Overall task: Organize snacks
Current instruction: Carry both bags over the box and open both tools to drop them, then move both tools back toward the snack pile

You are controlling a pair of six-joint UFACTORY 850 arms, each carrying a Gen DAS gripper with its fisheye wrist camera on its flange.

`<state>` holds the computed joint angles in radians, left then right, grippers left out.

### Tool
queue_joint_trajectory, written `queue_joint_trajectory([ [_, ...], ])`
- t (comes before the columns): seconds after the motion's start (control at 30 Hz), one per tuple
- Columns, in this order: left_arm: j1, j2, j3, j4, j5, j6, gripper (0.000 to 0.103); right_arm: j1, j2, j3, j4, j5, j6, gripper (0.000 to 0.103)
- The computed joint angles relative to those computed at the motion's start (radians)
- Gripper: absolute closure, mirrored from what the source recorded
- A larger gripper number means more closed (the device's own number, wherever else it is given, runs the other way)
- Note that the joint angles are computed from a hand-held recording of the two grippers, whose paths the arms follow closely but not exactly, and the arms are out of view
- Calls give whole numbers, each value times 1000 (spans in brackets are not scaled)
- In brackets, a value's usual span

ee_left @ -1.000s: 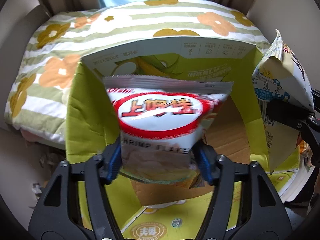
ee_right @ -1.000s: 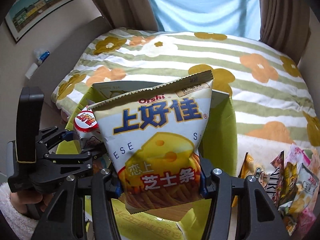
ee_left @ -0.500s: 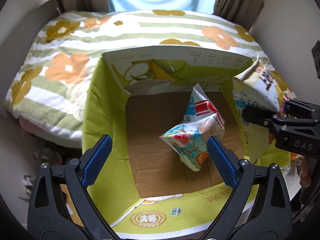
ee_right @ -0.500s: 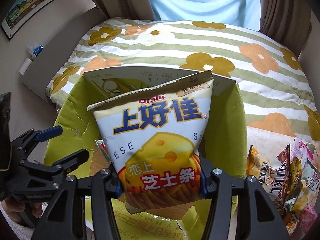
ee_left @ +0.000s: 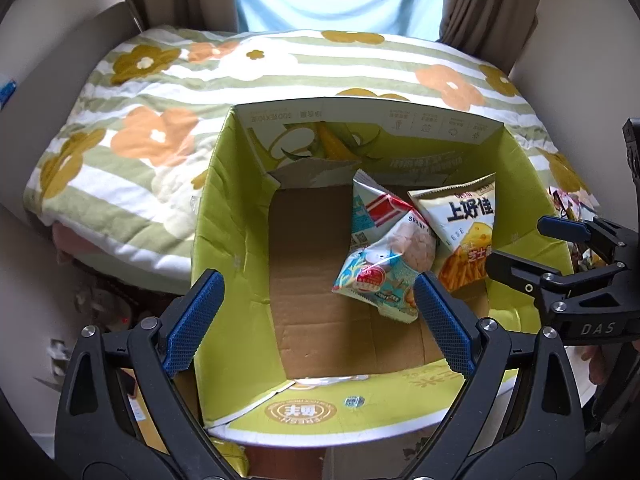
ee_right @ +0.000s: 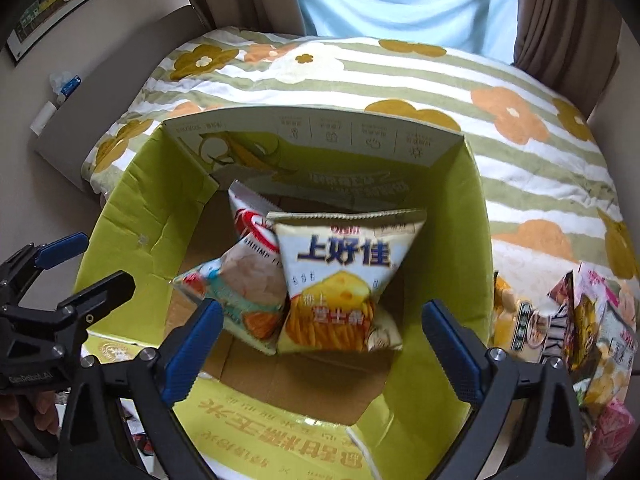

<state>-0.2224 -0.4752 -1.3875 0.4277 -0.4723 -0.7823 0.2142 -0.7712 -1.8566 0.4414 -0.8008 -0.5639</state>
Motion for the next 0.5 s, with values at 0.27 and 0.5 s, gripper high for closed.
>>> queue_joint_trajectory([
  [0.27, -18, 65, 59, 87, 29, -88, 8, -6, 85, 98, 35, 55, -59, 4],
  [0.5, -40, 101, 76, 114, 51, -89, 8, -24, 160, 176, 72, 101, -89, 4],
])
